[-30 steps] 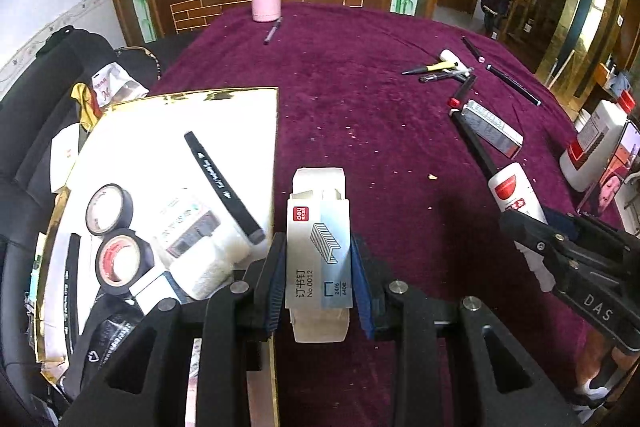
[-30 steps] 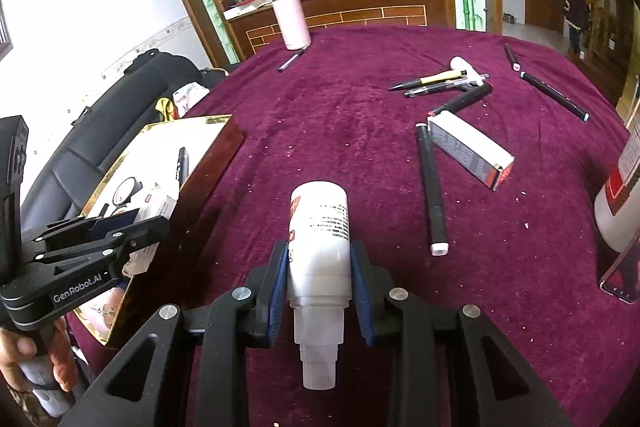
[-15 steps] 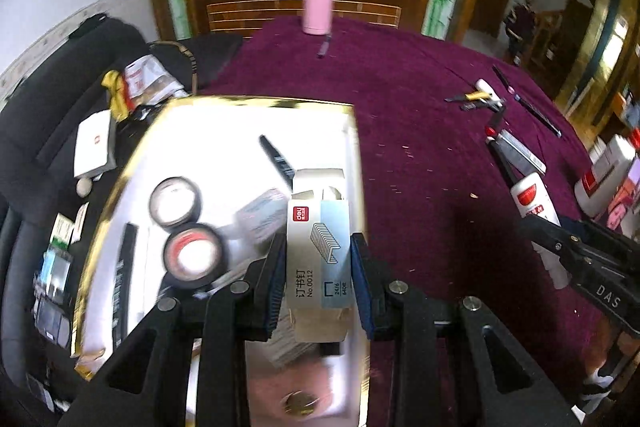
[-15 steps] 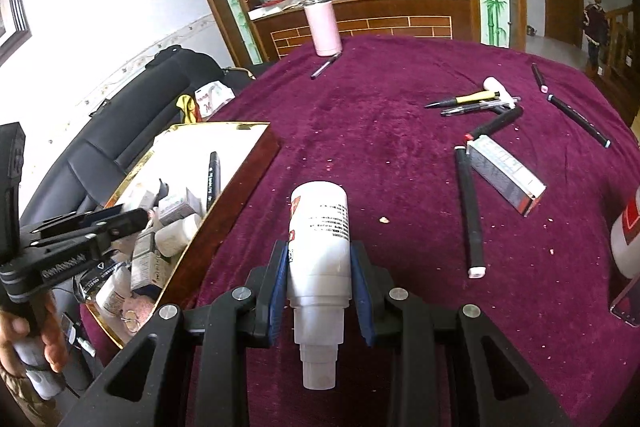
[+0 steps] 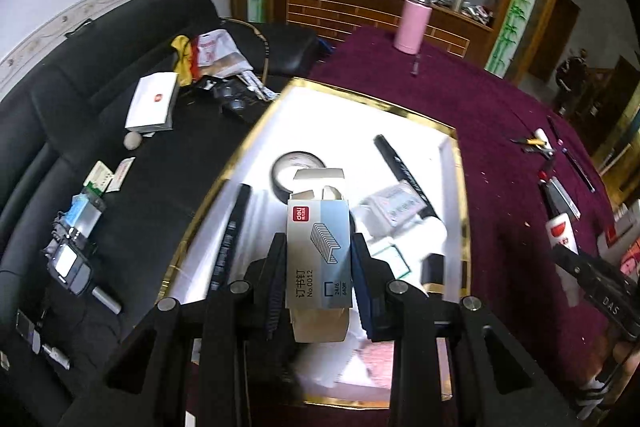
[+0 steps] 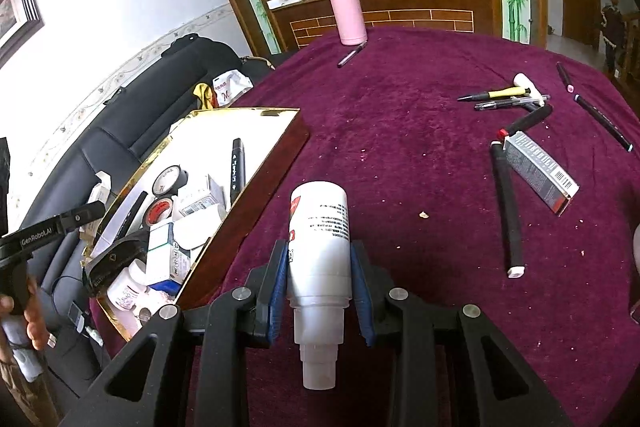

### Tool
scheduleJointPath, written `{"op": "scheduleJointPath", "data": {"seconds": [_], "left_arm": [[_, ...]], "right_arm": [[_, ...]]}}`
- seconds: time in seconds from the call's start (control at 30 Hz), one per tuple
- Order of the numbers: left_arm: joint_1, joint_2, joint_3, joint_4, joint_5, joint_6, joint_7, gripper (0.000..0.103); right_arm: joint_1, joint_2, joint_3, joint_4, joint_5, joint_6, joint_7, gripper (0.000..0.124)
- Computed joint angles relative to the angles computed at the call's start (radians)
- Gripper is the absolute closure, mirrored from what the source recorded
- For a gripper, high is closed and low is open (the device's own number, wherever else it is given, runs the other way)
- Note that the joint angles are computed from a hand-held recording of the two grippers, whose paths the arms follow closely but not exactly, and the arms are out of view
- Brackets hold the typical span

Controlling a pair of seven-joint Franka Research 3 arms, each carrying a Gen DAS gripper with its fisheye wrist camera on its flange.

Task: Organize objects
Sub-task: 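Carry the staple box and the spray bottle over the tray with both grippers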

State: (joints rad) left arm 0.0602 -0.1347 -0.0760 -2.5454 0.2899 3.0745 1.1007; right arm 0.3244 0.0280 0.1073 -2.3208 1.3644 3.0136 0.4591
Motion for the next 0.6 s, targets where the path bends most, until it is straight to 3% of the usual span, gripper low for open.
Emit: {"op": "scheduleJointPath", "data": {"seconds": [0.17,0.37,0.6], "left_arm": [[0.035,0.0,-0.011,0.01,0.051,-0.016,-0.039,0.073],[0.01,0.02,0.0,0.029,0.024,-0.033,-0.008,0.073],[0.015,0.057,-0.027,0.087,0.116,-0.059,-0.037,0.073]], "right_arm": [[-0.002,0.002,-0.001,-0.002,0.002,-0.009,0.0,0.092],[-0.004,0.006,-0.001,0.0,-0.017,-0.022,0.016,0.092],[0.001,0.003,0.005,0.011,-0.057,-0.021,0.035,0.092]]}}
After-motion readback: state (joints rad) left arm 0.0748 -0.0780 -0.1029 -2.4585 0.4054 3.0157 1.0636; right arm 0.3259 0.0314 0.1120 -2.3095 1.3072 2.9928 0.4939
